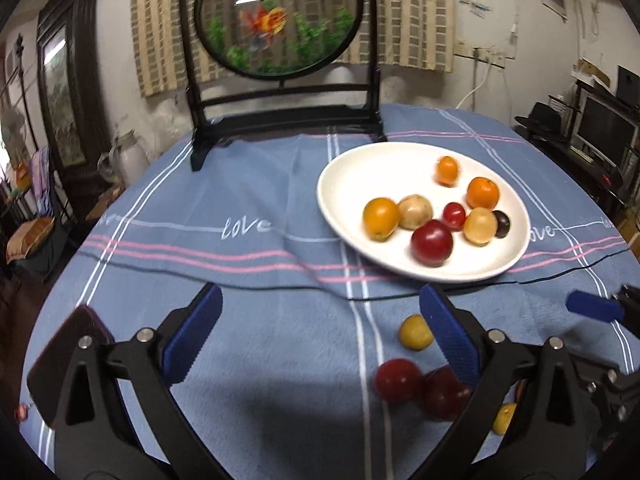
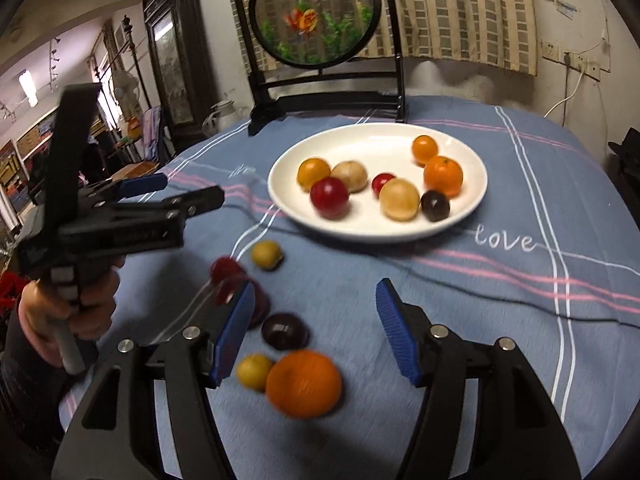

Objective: Organize fruits
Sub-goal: 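Move the right tool to the large tangerine while the left tool approaches a red apple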

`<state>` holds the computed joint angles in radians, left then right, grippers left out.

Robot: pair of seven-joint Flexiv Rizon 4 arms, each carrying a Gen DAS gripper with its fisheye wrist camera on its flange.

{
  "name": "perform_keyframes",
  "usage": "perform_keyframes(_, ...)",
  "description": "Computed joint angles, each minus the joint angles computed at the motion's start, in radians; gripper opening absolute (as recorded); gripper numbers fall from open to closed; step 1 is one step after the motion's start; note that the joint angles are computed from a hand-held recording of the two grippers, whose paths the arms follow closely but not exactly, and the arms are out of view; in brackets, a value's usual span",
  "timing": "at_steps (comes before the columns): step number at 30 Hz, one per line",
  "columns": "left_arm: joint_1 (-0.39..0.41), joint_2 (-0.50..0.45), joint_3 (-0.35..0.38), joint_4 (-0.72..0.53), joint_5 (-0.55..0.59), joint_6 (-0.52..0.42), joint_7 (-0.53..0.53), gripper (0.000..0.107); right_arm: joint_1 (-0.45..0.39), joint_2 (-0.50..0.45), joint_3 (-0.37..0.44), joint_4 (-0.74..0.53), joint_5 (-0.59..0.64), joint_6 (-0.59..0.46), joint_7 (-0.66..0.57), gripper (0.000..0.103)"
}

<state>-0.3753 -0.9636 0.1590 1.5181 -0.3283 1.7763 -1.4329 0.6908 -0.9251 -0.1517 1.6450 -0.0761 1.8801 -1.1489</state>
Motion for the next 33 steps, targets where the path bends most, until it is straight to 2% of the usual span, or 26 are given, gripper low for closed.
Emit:
perform_keyframes(3,-0.001,0.000,0.004,0.009,-0.009,-0.010,-0.012,0.101,0.027,0.011,-0.021,0.024,0.003,-0.023,-0.005,0.064)
perform_keyframes(7,0.002,0.006,0.005,0.025,-0.010,-0.004,-0.029,0.101,-0.031,0.032,0.056,0.041,-0.047,-0.065,-0.011,0.064)
perform_keyframes(9,0.024,0.015,-0.022,0.040,0.002,0.006,-0.028,0.101,-0.067,0.038,0.097,0.045,-0.071,-0.096,-0.002,0.064)
perform_keyframes(13,0.054,0.022,-0.060,0.050,0.014,0.011,-0.024,0.101,-0.091,0.044,0.122,0.062,-0.093,-0.108,0.018,0.064)
perform_keyframes(19,0.044,0.021,-0.047,0.046,0.014,-0.008,-0.028,0.101,-0.085,0.048,0.115,0.077,-0.119,-0.123,0.032,0.063)
perform_keyframes(25,0.032,0.020,-0.033,0.055,0.021,0.010,-0.027,0.101,-0.125,0.043,0.163,0.071,-0.153,-0.150,0.034,0.050)
perform_keyframes(33,0.024,0.020,-0.022,0.062,0.013,0.006,-0.022,0.101,-0.154,0.038,0.195,0.066,-0.172,-0.157,0.040,0.046)
